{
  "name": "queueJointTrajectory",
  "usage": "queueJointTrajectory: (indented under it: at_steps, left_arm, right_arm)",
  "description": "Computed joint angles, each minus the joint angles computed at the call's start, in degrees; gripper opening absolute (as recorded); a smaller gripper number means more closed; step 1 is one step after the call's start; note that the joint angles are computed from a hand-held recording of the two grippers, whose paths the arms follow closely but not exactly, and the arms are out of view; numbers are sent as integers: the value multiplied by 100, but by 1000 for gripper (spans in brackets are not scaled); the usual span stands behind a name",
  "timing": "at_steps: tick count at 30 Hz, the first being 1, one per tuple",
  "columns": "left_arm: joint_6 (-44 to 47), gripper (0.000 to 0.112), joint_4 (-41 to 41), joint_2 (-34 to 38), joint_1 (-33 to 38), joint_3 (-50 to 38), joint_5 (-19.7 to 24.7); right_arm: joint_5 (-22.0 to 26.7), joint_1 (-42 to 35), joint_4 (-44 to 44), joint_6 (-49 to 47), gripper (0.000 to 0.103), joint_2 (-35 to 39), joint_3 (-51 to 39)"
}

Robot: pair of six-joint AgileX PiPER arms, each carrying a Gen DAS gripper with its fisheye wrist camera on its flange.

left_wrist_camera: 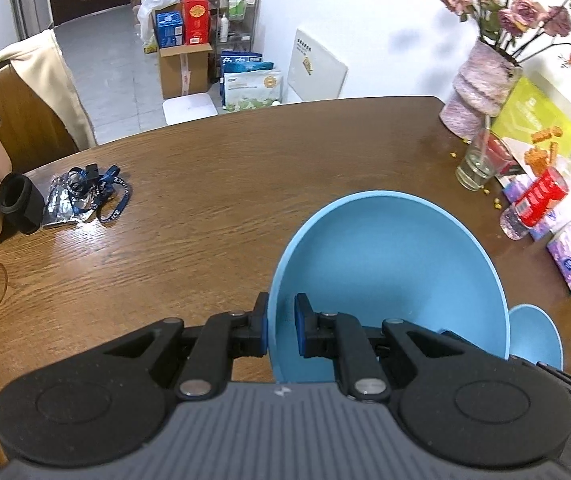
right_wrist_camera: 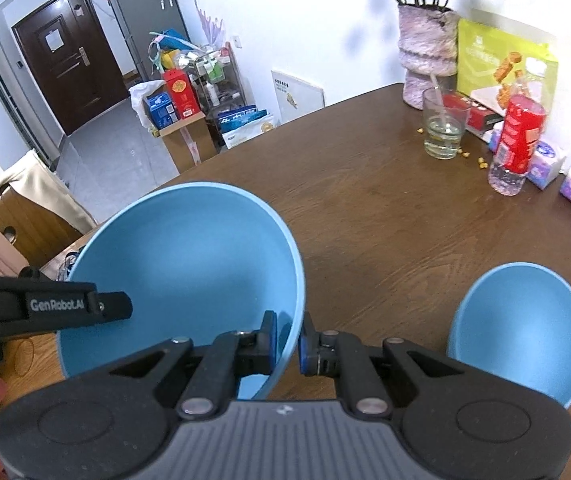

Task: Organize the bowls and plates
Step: 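Lift the bowl with both tools and carry it toward the bowl stack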

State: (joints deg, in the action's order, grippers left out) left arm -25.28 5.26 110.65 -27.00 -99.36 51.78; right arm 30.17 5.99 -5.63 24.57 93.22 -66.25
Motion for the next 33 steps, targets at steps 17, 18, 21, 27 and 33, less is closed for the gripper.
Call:
queueJointTrajectory:
  at_steps: [17,18,21,27,33]
  left_arm:
    - [-746,13,345,-61,-748,-11,201]
    - [-804,13,376,-51,-790,-28,220]
    - [-989,13,452,-16,-908,-84,282]
    - [-1299,13,611,157,-1176,-375,513]
    - [-1503,13,710,402,-1424,-775,759]
  right_arm:
    - [22,-776,625,-1207,10,-773,648]
    - [20,-838,710,-1333,10,-798,666]
    - [47,-945,857,-1593,10,-870,710]
    - [122,-1345,1385,-2409,10,-941,777]
    - [167,-1751,1853,-3100,10,-964,816]
